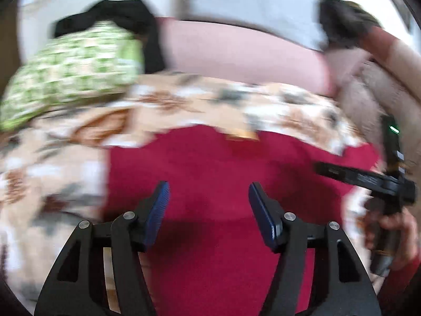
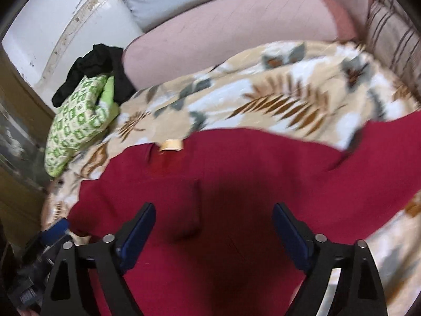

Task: Fold small clothes
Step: 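Fold the sleeve across the sweater body with the left tool, then open, then move the right tool to the other red sleeve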

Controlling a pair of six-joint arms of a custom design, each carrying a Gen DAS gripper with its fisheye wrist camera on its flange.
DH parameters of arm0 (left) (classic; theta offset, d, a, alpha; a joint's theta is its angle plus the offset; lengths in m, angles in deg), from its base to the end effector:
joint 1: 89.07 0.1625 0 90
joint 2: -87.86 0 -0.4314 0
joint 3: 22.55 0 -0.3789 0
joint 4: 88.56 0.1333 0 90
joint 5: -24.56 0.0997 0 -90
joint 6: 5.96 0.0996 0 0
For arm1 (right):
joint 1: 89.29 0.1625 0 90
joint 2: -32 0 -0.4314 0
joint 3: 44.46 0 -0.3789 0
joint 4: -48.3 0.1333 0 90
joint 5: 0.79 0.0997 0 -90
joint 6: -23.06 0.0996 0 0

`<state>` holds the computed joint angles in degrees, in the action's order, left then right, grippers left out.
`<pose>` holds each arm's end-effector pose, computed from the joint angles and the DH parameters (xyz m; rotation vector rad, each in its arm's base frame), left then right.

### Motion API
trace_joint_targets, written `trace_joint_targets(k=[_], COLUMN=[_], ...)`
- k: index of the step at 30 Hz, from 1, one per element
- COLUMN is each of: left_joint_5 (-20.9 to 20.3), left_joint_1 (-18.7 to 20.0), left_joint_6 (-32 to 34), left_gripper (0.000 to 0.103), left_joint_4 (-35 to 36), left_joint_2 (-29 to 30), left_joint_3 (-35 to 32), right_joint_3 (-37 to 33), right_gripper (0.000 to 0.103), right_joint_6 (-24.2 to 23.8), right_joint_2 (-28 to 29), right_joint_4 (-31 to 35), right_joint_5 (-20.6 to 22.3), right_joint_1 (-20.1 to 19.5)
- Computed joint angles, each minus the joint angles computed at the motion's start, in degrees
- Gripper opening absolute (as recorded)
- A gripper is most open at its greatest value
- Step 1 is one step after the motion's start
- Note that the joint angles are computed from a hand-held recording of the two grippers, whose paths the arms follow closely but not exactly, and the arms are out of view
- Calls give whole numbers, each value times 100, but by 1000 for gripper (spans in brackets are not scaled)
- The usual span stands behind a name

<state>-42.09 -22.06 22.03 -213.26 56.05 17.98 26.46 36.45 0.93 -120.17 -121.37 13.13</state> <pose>-0.1811 -0.8691 0.2939 1.0295 2.4539 -0.5886 0.2510 -0.7555 0.1376 -0.2695 -2.5824 1.0406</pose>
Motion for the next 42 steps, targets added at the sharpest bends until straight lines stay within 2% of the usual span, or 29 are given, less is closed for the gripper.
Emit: trace_joint_targets(k=[1,2,5,6,7,8,9,10,11,14,16,18,20,24,25,26,28,30,31,33,35,36,39,40,41,42], left_joint_5=[339,492,717,753,731,706,705,677,644,478,455,525,654,1076,1228,1292,1252,1256,1273,1341,1400,1407,1320,1241,1185,1125], left_joint_1=[73,138,335,376,412,430,414,393,380,324,263,210,164,116,107,109,138,157,163,165,152,145,126,116,106,93], left_joint_6=[-70,-159,-575,-693,-790,-836,-836,-819,-807,-876,-815,-782,-813,-729,-705,-701,-770,-861,-879,-862,-776,-757,-841,-920,-979,-1033], left_gripper=[63,63,63,63,63,63,63,63,63,63,63,63,63,63,63,63,63,63,63,63,63,63,63,63,63,63], left_joint_4=[58,145,746,982,1155,1200,1062,798,646,654,582,556,686,802,755,715,729,819,818,752,547,537,573,541,522,499], left_joint_2=[218,360,825,947,1017,1027,985,788,719,762,783,806,881,1096,1148,1189,1258,1343,1362,1379,1312,1296,1224,1163,1115,1068], left_joint_3=[-430,-726,-1722,-2006,-2190,-2227,-2080,-1693,-1546,-1643,-1569,-1450,-1353,-1300,-1298,-1321,-1431,-1577,-1584,-1543,-1337,-1312,-1269,-1195,-1132,-1061], right_joint_3=[-207,-375,-1165,-1392,-1643,-1836,-1880,-1751,-1649,-1186,-821,-640,-436,-508,-423,-206,73,258,267,37,-235,-403,-456,-438,-373,-291], right_gripper=[90,90,89,83,66,46,28,3,3,3,3,3,3,7,16,19,23,25,25,25,25,25,26,33,48,57], right_joint_6=[-54,-95,-189,-228,-343,-670,-874,-906,-1040,-1553,-1665,-1674,-1367,-430,-304,-239,-519,-811,-947,-1023,-881,-788,-1063,-1014,-1019,-1102], right_joint_2=[135,239,718,865,1044,1201,1223,1104,1029,720,453,299,157,141,74,-70,-175,-287,-306,-179,16,171,291,262,213,164], right_joint_4=[160,297,971,1144,1262,1177,1122,1069,914,131,-312,-432,-306,966,994,782,36,-365,-326,38,456,655,415,481,439,369], right_joint_5=[-97,-132,-41,-113,-377,-659,-700,-501,-523,-923,-1187,-1621,-1663,-2010,-2088,-2207,-2283,-1926,-1661,-1415,-1241,-1270,-1419,-1316,-1075,-725], right_joint_1=[-1,-22,-135,-154,-125,-80,-34,-31,0,133,170,162,47,-234,-237,-201,-128,-88,-92,-127,-216,-273,-246,-259,-300,-354])
